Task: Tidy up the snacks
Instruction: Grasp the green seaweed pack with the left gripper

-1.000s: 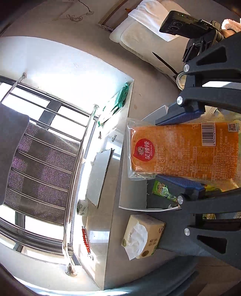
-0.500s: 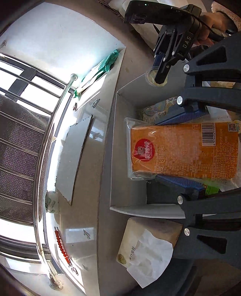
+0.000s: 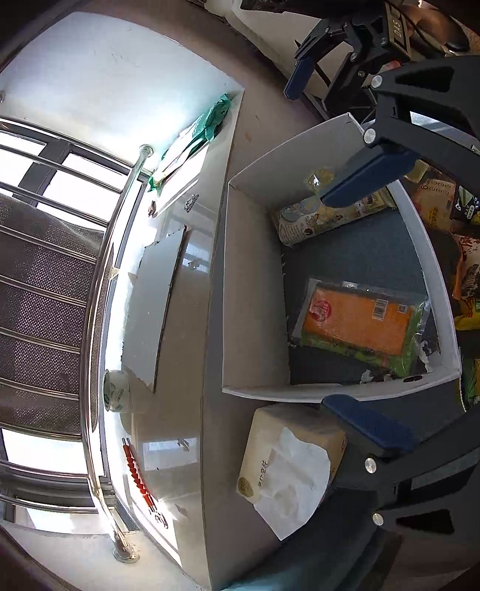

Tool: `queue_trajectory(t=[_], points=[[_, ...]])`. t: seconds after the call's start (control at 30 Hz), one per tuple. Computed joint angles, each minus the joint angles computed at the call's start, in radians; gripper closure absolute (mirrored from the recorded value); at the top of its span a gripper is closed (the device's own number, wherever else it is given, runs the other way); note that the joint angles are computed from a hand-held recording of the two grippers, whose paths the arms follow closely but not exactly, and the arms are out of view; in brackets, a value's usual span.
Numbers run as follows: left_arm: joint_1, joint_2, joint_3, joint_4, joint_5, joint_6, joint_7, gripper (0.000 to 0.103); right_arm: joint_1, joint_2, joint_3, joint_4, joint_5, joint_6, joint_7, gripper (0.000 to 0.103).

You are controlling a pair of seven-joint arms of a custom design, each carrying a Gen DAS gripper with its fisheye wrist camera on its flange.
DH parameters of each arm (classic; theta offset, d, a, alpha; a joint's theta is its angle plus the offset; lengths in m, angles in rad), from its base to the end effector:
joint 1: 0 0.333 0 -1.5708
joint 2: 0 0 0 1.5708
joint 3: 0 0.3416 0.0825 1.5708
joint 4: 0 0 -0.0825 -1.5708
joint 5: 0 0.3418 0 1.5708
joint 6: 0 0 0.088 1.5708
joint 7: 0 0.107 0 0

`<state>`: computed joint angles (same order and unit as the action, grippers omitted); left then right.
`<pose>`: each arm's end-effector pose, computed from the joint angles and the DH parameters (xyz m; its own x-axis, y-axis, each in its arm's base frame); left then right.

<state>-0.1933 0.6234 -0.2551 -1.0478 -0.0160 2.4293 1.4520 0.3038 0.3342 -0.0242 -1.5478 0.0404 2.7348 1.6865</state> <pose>0.7041 -0.2559 0.6015 -0.2987 -0.9227 0.2436 -0.7440 0.0652 -0.6650 0.6523 0.1888 0.5984 0.1895 -0.9749 -0.1172 -0.6668 -0.0401 -0.7442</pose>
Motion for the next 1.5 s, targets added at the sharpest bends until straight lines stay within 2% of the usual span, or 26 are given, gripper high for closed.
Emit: queue_trajectory(t=[0.1,0.27,0.33,0.4,0.43,0.47,0.53,0.6,0.63,0.73,0.8,0.9,0.97,1.1,1.23,1.3,1.33,1.37,1.4,1.5], points=[[0.041,-0.15,-0.018,-0.233,-0.024,0.139,0.027,0.0,-0.014,-0.101,0.038,-0.138,0.048,0.089,-0.055,0.0],[0.115,-0.4,-0.067,-0.607,-0.142,0.331,0.135,0.0,-0.016,-0.295,0.077,-0.425,0.151,0.266,-0.097,0.0],[0.128,-0.501,-0.075,-0.752,-0.237,0.385,0.199,0.0,-0.004,-0.37,0.096,-0.539,0.3,0.334,-0.206,0.0],[0.139,-0.596,-0.098,-0.884,-0.451,0.427,0.405,0.0,0.029,-0.438,0.096,-0.654,0.41,0.405,-0.253,0.0],[0.127,-0.644,-0.096,-0.949,-0.579,0.443,0.528,0.0,0.076,-0.472,0.074,-0.71,0.483,0.435,-0.293,0.0],[0.109,-0.681,-0.083,-1.003,-0.651,0.45,0.591,0.0,0.124,-0.501,0.049,-0.758,0.544,0.456,-0.327,0.0],[0.067,-0.742,-0.051,-1.101,-0.746,0.455,0.652,0.0,0.153,-0.557,0.058,-0.867,0.577,0.506,-0.291,0.0],[0.026,-0.784,-0.022,-1.181,-0.818,0.46,0.663,0.0,0.257,-0.6,0.005,-0.967,0.628,0.585,-0.263,0.0],[0.007,-0.796,-0.006,-1.203,-0.84,0.445,0.669,0.0,0.276,-0.614,0.001,-1.005,0.634,0.6,-0.238,0.0],[-0.029,-0.809,0.012,-1.248,-0.808,0.414,0.611,0.0,0.218,-0.653,0.072,-1.086,0.637,0.581,-0.177,0.0],[-0.082,-0.793,0.052,-1.233,-0.87,0.373,0.67,0.0,0.109,-0.682,0.174,-1.118,0.608,0.553,-0.144,0.0],[-0.115,-0.743,0.069,-1.195,-0.832,0.341,0.601,0.0,0.058,-0.713,0.221,-1.15,0.571,0.57,-0.106,0.0],[-0.119,-0.705,0.069,-1.151,-0.797,0.279,0.548,0.0,0.057,-0.726,0.216,-1.159,0.551,0.579,-0.083,0.0],[-0.108,-0.645,0.041,-1.101,-0.677,0.244,0.442,0.0,0.045,-0.737,0.223,-1.171,0.502,0.602,-0.044,0.0],[-0.088,-0.614,0.028,-1.086,-0.71,0.192,0.431,0.001,0.076,-0.741,0.19,-1.187,0.455,0.614,-0.002,0.0],[-0.08,-0.613,0.019,-1.089,-0.775,0.182,0.486,0.001,0.1,-0.738,0.162,-1.191,0.429,0.609,0.015,0.0],[-0.077,-0.611,0.017,-1.086,-0.799,0.17,0.51,0.004,0.098,-0.735,0.162,-1.192,0.42,0.609,0.025,0.0],[-0.075,-0.61,0.015,-1.086,-0.799,0.169,0.516,0.02,0.103,-0.734,0.156,-1.194,0.411,0.611,0.033,0.0],[-0.075,-0.613,0.012,-1.09,-0.777,0.182,0.502,0.031,0.121,-0.731,0.137,-1.196,0.4,0.617,0.039,0.0],[-0.075,-0.631,0.011,-1.099,-0.823,0.182,0.579,0.031,0.128,-0.729,0.128,-1.194,0.377,0.616,0.056,0.0]])
